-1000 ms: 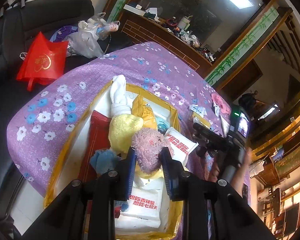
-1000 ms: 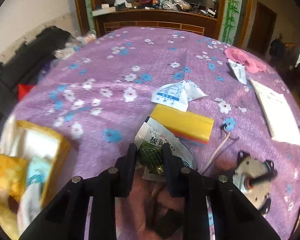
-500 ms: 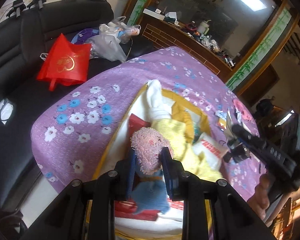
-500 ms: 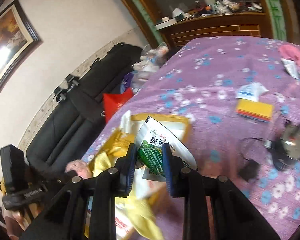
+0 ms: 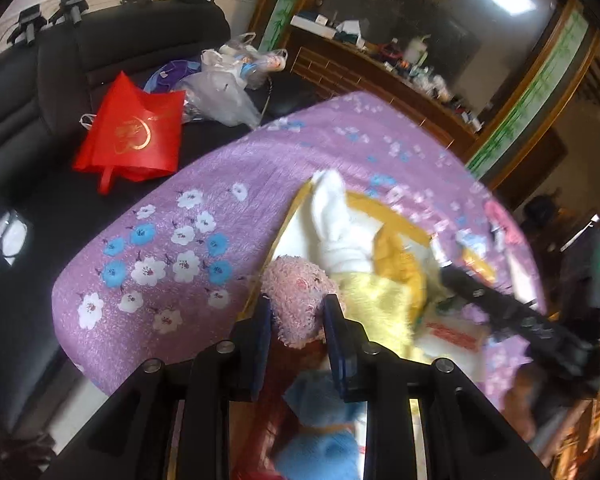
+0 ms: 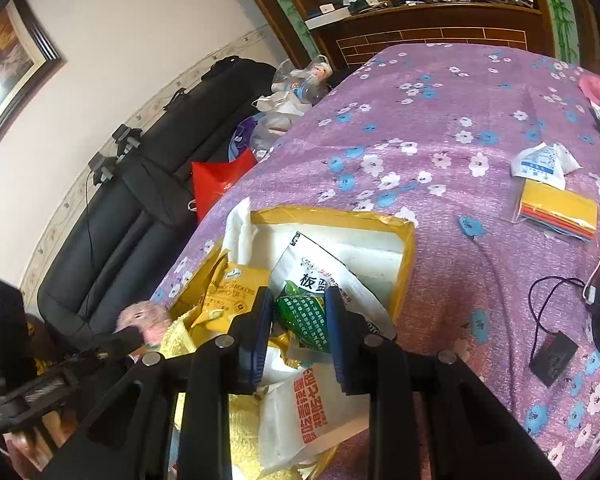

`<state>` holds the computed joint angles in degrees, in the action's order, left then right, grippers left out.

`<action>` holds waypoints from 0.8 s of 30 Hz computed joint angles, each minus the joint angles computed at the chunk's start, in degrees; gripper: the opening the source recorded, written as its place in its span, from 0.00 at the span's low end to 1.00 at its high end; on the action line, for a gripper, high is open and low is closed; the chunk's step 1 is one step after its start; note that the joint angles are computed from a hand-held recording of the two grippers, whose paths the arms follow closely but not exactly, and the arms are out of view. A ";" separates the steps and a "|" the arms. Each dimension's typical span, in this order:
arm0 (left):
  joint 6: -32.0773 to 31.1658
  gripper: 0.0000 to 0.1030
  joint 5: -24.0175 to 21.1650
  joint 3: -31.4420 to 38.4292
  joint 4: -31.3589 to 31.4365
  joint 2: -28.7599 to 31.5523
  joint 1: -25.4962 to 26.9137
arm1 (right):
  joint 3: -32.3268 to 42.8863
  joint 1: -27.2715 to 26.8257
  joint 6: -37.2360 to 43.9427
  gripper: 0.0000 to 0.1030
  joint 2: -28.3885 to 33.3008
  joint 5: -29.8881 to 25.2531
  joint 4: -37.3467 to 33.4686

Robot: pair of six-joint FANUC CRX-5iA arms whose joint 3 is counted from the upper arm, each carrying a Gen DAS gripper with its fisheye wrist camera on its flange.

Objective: Organize soft objects
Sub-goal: 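Carry the pink ball into the tray while the right drops the green packet there, then withdraw both tools from the tray toward the yellow sticky notes and white packet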

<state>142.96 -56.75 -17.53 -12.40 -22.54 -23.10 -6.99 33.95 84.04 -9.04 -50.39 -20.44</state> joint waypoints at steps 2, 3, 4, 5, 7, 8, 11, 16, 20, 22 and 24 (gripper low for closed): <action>-1.46 0.28 0.26 -0.97 2.78 0.82 1.24 | -0.09 0.51 -0.12 0.28 0.14 0.11 0.72; -2.17 0.33 0.70 -1.60 3.92 0.73 1.50 | 0.00 0.54 0.13 0.30 0.25 -0.02 0.57; -2.60 0.40 1.13 -2.00 4.42 0.56 1.46 | -0.18 0.61 0.40 0.31 0.06 0.21 0.52; -3.46 0.48 1.76 -2.56 5.25 0.14 1.52 | -0.42 0.37 0.97 0.33 -0.25 0.57 -0.07; -2.82 0.54 1.80 -2.56 4.66 -0.57 0.85 | -0.26 -0.90 2.59 0.39 -0.65 0.24 -2.58; -1.01 0.60 1.18 -1.82 2.67 -0.75 -0.37 | -0.04 -2.38 4.33 0.42 -1.09 -0.29 -5.36; 4.87 0.69 -1.70 1.26 -4.00 -0.52 -4.92 | -0.56 -5.27 6.53 0.48 -2.88 -0.70 -9.64; 11.58 0.69 -5.64 6.36 -13.24 0.20 -12.45 | -2.14 -10.95 12.28 0.58 -6.29 -2.50 -17.74; 15.41 0.70 -8.15 10.16 -19.18 1.51 -17.97 | -2.95 -16.19 17.27 0.60 -7.90 -5.78 -23.43; 15.13 0.75 -8.45 11.93 -20.16 2.54 -19.62 | -2.72 -18.84 19.24 0.60 -7.76 -8.07 -26.00; 12.69 0.76 -7.01 12.56 -18.06 3.20 -19.25 | -2.61 -19.96 19.68 0.61 -7.59 -8.76 -26.23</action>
<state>155.65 -63.76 -4.97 -30.46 -19.34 -42.35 -9.60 13.99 103.72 -16.63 -59.15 -46.67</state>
